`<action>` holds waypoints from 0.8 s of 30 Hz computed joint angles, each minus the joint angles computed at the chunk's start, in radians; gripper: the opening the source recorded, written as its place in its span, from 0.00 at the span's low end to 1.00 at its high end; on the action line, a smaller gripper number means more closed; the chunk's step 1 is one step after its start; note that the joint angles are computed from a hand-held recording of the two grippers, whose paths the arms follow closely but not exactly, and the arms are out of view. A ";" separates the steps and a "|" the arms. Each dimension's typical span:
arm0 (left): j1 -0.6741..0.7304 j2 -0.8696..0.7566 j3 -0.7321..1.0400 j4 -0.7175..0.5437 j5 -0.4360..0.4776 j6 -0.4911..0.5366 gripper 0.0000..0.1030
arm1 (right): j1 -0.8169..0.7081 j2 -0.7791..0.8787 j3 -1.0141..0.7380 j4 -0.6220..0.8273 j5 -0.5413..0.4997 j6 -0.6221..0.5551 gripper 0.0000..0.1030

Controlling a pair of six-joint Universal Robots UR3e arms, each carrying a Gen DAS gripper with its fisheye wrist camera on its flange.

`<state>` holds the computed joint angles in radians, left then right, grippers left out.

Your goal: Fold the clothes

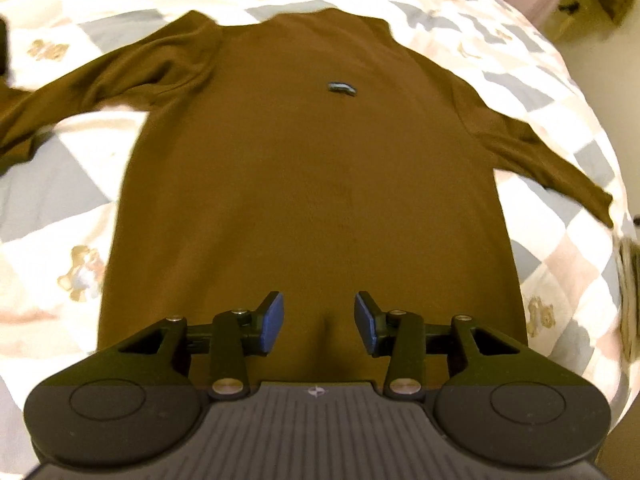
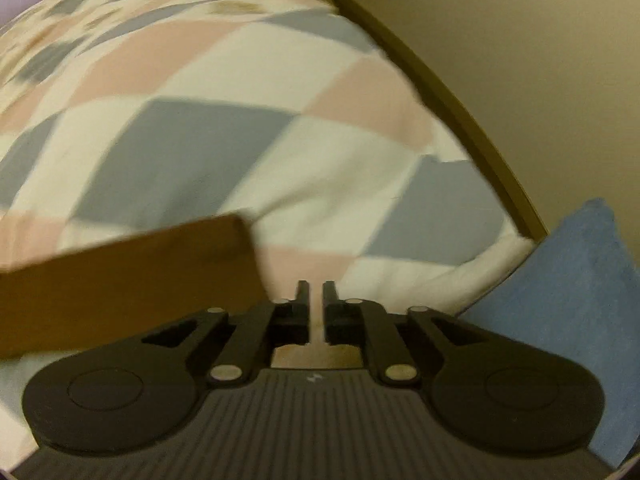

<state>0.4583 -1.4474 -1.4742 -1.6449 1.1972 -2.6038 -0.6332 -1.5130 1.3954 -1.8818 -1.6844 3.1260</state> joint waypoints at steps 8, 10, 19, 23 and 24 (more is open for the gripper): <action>0.208 0.030 -0.018 0.149 0.020 -0.009 0.46 | 0.352 -0.181 0.289 -0.155 0.302 0.366 0.44; 0.265 0.003 -0.003 0.229 0.026 0.050 0.48 | 0.491 -0.126 0.283 -0.211 0.337 0.492 0.49; 0.387 -0.172 -0.232 0.973 0.108 0.594 0.59 | 0.965 0.338 -0.165 -0.242 0.323 0.879 0.61; 0.415 -0.354 -0.154 1.040 0.059 0.555 0.58 | 1.069 0.511 -0.434 -0.157 0.281 0.982 0.63; 0.414 -0.399 -0.108 1.022 0.032 0.498 0.58 | 1.090 0.559 -0.515 -0.123 0.270 0.998 0.65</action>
<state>0.8723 -1.8469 -1.5823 -0.6225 1.2295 -2.1057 0.4571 -0.9543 0.8801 -2.0047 -1.4146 4.1244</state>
